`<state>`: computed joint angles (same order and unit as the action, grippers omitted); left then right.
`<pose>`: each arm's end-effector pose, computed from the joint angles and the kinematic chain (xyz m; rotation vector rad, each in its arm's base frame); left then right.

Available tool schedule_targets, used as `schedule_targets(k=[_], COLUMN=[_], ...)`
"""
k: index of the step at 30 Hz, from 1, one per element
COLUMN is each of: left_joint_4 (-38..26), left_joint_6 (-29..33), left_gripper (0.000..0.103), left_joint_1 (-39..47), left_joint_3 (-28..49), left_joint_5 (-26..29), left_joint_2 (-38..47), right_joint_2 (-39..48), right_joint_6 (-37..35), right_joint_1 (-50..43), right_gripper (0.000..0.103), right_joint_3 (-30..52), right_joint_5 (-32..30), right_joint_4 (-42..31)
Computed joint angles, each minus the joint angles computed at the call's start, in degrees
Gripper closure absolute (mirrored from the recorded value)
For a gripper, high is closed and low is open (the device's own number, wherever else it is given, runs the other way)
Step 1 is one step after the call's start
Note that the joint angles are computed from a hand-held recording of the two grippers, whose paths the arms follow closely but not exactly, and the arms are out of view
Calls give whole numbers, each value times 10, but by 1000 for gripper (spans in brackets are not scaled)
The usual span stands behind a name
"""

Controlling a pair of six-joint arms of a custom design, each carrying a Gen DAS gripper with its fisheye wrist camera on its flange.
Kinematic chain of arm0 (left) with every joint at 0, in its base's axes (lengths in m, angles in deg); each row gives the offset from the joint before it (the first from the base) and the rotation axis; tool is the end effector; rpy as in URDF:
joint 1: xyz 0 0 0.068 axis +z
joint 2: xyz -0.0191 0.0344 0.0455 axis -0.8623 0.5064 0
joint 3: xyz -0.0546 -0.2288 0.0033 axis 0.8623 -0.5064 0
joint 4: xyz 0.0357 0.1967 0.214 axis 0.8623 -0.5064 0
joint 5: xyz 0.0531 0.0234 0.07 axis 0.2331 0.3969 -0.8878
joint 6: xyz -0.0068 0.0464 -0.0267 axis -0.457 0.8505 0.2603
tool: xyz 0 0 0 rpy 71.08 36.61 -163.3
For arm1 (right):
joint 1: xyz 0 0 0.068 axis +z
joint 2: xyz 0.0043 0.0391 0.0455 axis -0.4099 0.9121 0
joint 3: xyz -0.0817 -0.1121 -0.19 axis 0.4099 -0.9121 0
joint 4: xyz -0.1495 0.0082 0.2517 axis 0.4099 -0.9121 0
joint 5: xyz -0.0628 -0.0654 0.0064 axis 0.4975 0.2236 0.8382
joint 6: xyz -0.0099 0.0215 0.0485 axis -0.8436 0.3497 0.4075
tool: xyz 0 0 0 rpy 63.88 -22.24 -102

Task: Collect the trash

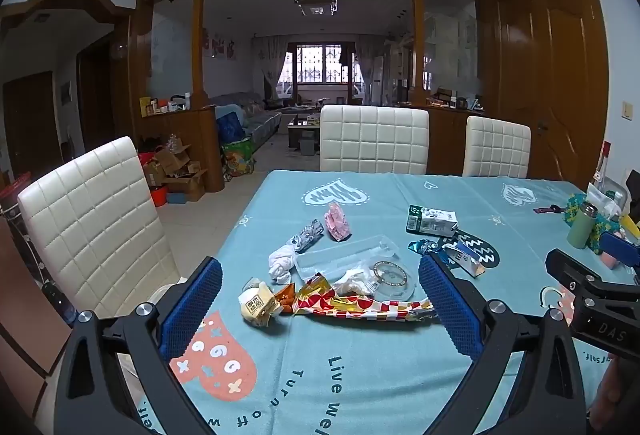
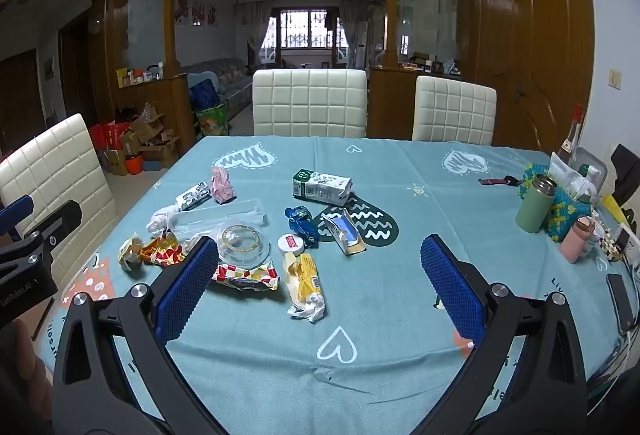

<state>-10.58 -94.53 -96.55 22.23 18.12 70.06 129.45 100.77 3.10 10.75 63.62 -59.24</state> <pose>0.2676 -0.1744 0.2779 -0.0740 1.9912 0.0603 0.2959 0.1377 0.2679 -0.0525 2.0682 0.0141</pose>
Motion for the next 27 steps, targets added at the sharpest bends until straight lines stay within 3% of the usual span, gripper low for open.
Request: schedule_targets(k=[21, 27], left_joint_4=[0, -3], left_joint_6=[-10, -8], left_gripper=[7, 7], left_joint_1=[-21, -7], left_joint_3=[9, 4], left_joint_5=[-14, 3], left_joint_2=[20, 10], right_joint_2=[-7, -8], right_joint_6=[0, 1], right_joint_1=[2, 4], right_gripper=[3, 3], right_joint_3=[-9, -6], right_joint_5=[5, 6], right_joint_4=[4, 1])
